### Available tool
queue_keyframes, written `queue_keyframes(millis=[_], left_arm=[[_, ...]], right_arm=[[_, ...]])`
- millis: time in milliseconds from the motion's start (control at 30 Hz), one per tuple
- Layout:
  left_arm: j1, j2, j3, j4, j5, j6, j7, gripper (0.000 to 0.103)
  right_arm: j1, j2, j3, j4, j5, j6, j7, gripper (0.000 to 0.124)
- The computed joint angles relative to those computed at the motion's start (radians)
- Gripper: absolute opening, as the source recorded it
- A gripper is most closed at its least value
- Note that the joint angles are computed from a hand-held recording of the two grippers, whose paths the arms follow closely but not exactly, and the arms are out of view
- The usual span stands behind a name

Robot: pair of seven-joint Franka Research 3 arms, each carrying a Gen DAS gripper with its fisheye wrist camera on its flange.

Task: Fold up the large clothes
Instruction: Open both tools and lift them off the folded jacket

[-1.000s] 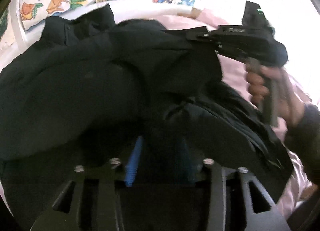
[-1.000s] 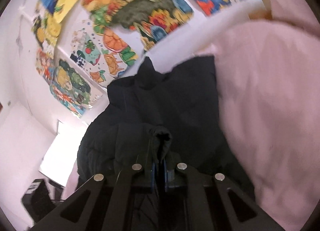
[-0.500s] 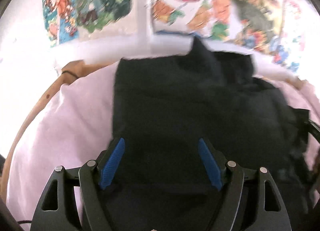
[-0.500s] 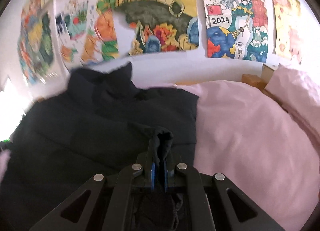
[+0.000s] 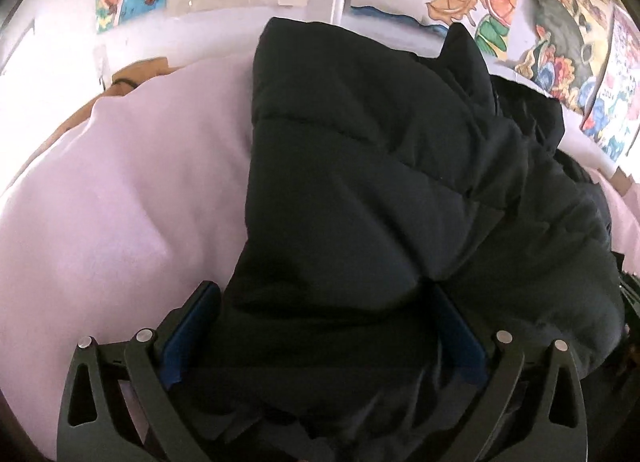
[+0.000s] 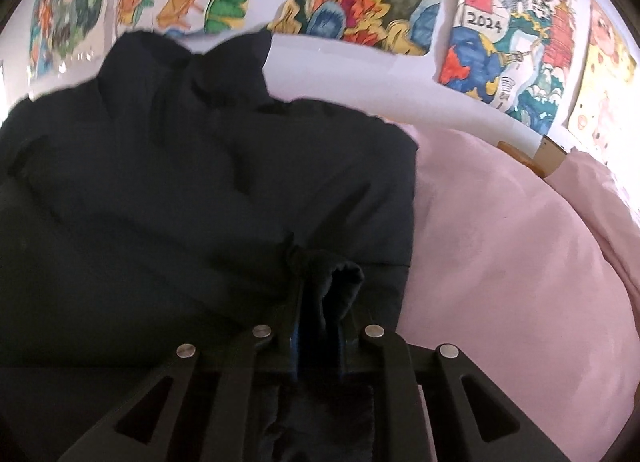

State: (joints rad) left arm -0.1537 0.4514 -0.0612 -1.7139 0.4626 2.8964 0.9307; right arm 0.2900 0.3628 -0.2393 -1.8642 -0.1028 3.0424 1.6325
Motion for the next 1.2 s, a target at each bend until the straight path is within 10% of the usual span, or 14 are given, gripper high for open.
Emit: queue_keyframes(millis=[267,400,467,600,900,1067,1200], left_arm=[[0.009,-0.013,0.009,-0.047,0.015,0.056,-0.006,0.102],[0.021,-0.079,0.000,-0.111,-0.001,0.081,-0.008,0.102],[0.073,-0.124,-0.064,-0.154,-0.059,0.092,0.059,0.102],[0.194,-0.183,-0.220,-0.199,-0.251,0.090,0.298,0.102],[0.313,-0.156,-0.380,0.023,-0.710,-0.124,0.712,0.102],[0.280,-0.189,-0.358,0.035,-0.765,-0.009,0.861,0.102],[0.204,-0.176,-0.297,0.035,-0.744,0.151,0.880,0.102]], right_arm=[[0.078,0.014,-0.089,-0.025,-0.073,0.048,0.074,0.018],[-0.055,-0.112,0.055,-0.133,0.075,0.085,0.006,0.053],[-0.122,-0.196,0.132,-0.201,0.151,0.100,-0.062,0.078],[-0.075,-0.358,0.063,-0.304,-0.069,0.031,0.099,0.080],[-0.228,-0.555,0.241,-0.292,-0.189,-0.209,0.294,0.103],[-0.252,-0.483,0.317,-0.099,-0.284,-0.369,0.301,0.103],[-0.210,-0.384,0.290,-0.010,-0.247,-0.292,0.279,0.103]])
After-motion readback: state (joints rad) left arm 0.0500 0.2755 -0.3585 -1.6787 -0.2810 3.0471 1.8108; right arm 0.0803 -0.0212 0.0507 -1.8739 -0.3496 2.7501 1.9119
